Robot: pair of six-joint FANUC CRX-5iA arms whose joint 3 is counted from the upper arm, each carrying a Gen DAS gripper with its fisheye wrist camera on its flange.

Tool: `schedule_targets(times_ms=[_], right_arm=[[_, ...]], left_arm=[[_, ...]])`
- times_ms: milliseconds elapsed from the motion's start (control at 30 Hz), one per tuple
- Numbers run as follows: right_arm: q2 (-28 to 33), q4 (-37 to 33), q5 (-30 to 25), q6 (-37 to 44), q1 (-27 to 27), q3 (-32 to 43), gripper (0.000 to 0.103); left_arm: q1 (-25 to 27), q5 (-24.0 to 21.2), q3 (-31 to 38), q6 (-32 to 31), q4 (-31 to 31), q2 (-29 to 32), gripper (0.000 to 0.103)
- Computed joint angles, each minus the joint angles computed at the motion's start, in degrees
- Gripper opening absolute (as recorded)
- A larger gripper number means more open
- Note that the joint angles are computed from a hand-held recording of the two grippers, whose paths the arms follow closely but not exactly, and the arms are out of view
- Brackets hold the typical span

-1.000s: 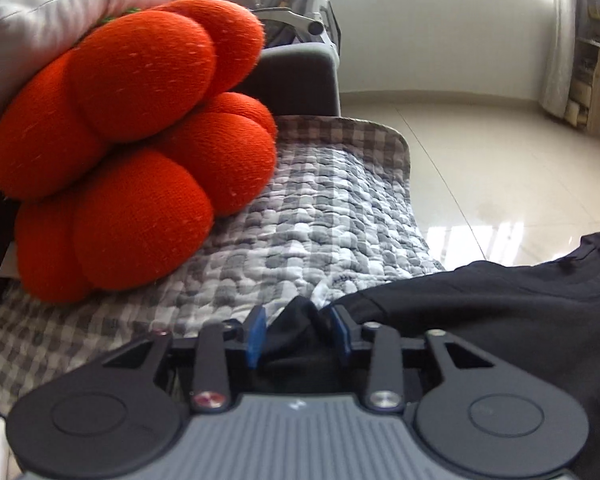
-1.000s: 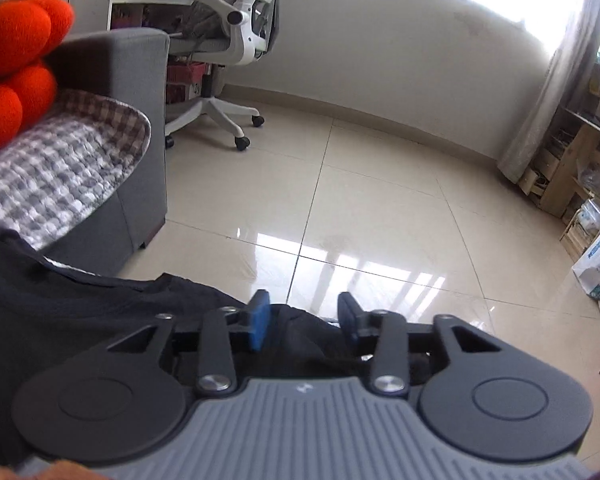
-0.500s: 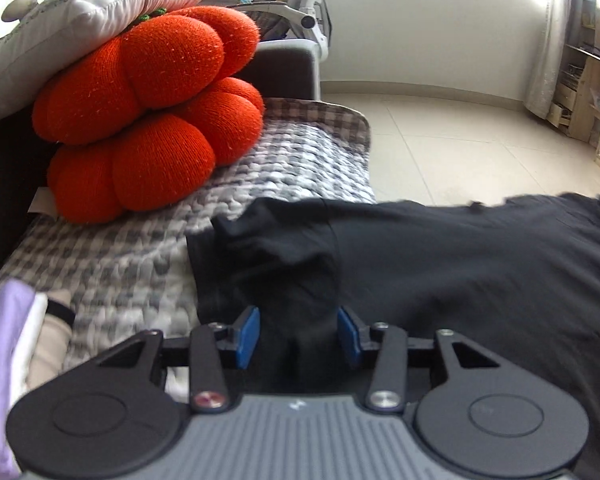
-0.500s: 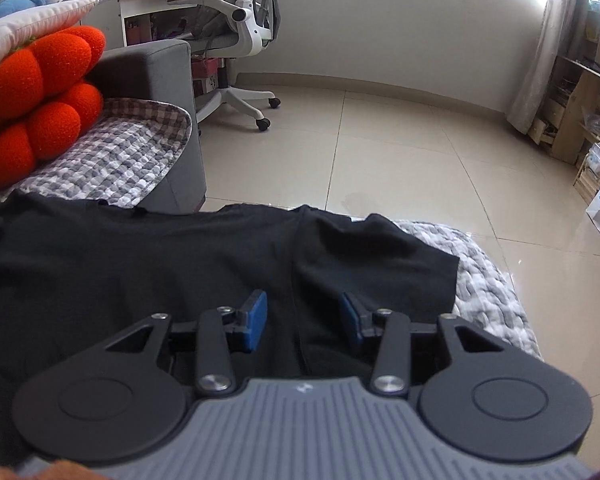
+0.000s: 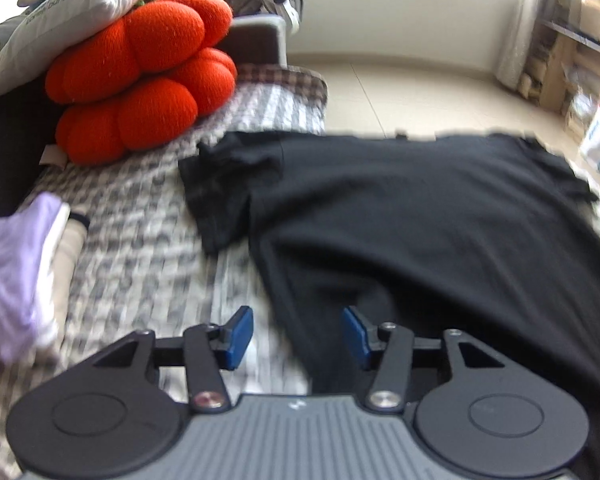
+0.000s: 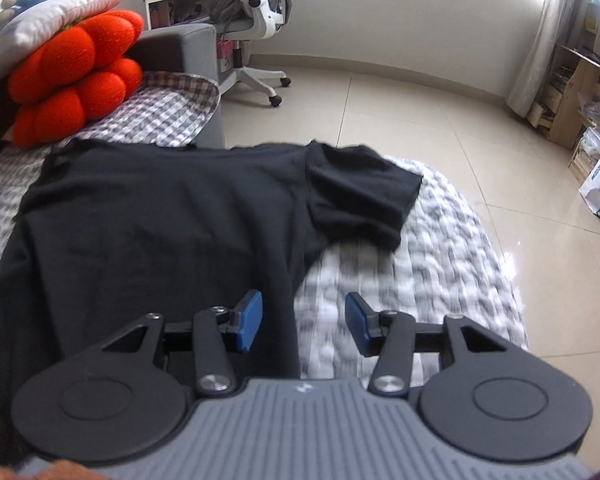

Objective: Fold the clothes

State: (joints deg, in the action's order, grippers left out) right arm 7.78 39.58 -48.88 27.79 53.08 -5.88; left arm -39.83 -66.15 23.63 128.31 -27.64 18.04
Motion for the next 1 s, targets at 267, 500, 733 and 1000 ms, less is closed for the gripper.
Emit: schedule_targets(times_ms=[267,500,733,1000], right_arm=[[-8.5,-5.9,-2.8,-0.6,4.0,-7.7,0.055],[-14.4,-11.3,-3.7,-4.4,5.3,-12.7,0.055],[-19.4,-20.7,-4.7,-0.8,6.2,-14.2,0.055],[-22.0,-32.0,-8.7,7.4,5.2,-12.8,0.055]], left_arm=[[-0.1,0.3,-11.5,-4.2,4.5,-7.8,0.056],[2.4,5.2,-21.3,-4.9,11.9,-14.7,0.056],[7.2,8.2,-30.5,-14.2,24.3,-20.3,0.056],[10.9,9.6,-38.1,-19.4,31.8,-23.7,0.046]])
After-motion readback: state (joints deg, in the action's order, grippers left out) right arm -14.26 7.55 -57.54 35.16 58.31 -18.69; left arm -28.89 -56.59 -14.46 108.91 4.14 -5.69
